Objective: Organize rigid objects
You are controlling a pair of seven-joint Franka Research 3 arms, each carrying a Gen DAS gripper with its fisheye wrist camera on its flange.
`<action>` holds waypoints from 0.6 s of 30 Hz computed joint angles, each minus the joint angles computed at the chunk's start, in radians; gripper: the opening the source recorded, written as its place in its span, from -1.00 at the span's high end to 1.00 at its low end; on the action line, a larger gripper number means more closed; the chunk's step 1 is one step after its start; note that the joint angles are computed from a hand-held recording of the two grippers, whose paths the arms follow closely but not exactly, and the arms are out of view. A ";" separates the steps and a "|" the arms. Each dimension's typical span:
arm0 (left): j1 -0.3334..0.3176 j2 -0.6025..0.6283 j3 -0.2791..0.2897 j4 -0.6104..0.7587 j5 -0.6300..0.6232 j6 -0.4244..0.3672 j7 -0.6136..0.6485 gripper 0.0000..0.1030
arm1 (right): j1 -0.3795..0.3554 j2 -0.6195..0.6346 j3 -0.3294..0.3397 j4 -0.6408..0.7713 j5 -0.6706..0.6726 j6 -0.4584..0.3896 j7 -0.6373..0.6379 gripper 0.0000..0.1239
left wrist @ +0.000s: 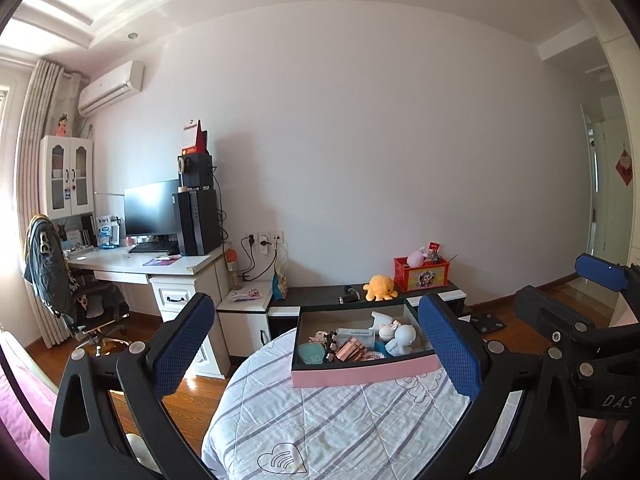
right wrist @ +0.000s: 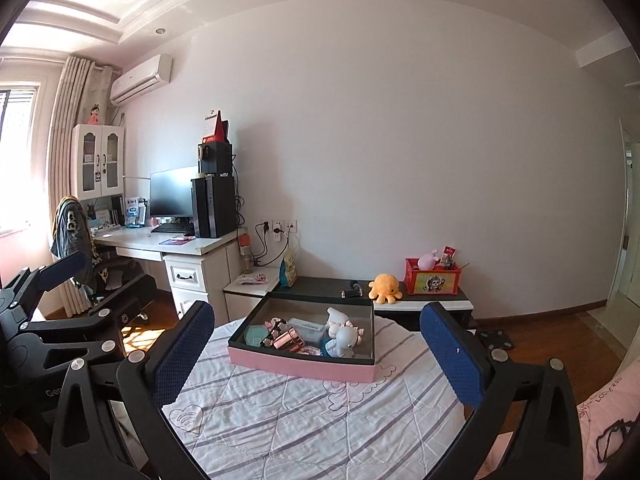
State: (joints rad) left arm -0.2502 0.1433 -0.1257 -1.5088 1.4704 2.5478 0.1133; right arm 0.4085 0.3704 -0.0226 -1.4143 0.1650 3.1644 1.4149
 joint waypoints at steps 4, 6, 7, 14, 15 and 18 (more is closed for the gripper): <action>-0.008 -0.029 -0.006 -0.013 0.081 -0.028 -0.054 -1.00 | 0.042 -0.033 -0.042 -0.041 -0.012 0.060 0.010 -0.66; -0.006 -0.035 -0.012 -0.009 0.106 -0.036 -0.067 -1.00 | 0.044 -0.041 -0.042 -0.043 -0.006 0.077 0.002 -0.66; -0.006 -0.036 -0.015 -0.006 0.113 -0.040 -0.069 -1.00 | 0.064 -0.043 -0.066 -0.044 -0.006 0.085 0.005 -0.66; -0.003 -0.058 -0.030 -0.019 0.212 -0.058 -0.164 -1.00 | 0.195 -0.063 -0.204 -0.078 0.043 0.164 -0.022 -0.66; 0.000 -0.059 -0.031 -0.019 0.221 -0.055 -0.174 -1.00 | 0.214 -0.066 -0.222 -0.083 0.058 0.172 -0.035 -0.66; 0.004 -0.061 -0.036 -0.024 0.225 -0.055 -0.185 -1.00 | 0.249 -0.065 -0.253 -0.088 0.101 0.193 -0.074 -0.66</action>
